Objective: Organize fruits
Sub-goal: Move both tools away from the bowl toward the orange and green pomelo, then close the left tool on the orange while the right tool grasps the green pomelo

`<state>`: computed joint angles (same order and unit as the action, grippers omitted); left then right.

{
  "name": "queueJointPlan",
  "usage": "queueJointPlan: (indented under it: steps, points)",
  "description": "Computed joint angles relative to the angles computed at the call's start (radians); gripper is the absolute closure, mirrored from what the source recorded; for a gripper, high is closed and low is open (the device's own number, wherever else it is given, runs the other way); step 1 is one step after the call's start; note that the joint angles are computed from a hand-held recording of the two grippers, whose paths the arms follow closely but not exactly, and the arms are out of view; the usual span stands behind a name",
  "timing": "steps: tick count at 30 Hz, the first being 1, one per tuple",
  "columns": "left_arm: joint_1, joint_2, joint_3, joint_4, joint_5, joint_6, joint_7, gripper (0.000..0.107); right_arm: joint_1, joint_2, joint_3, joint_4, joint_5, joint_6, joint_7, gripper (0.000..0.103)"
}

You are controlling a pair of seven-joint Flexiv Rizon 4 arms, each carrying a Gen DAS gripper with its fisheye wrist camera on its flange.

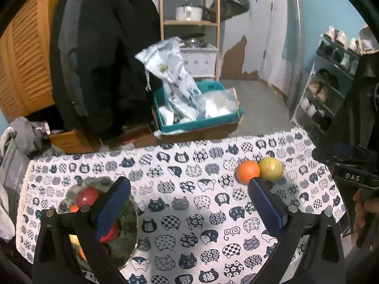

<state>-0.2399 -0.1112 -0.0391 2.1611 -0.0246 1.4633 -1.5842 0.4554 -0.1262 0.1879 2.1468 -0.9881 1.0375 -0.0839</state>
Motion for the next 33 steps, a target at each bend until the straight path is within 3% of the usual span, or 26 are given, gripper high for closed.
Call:
queueJointPlan:
  steps: [13, 19, 33]
  points:
    - [-0.022, -0.197, -0.028, -0.143, -0.034, -0.060, 0.022, 0.006, -0.011, -0.176, -0.062, -0.034, 0.184, 0.146, -0.145, 0.021]
    - [-0.061, -0.282, 0.001, -0.210, -0.016, -0.073, 0.027, 0.006, -0.006, -0.254, -0.079, -0.059, 0.297, 0.175, -0.230, 0.021]
    - [-0.043, -0.404, -0.045, -0.286, -0.086, -0.117, 0.097, 0.006, 0.011, -0.362, -0.109, -0.130, 0.477, 0.256, -0.391, 0.021]
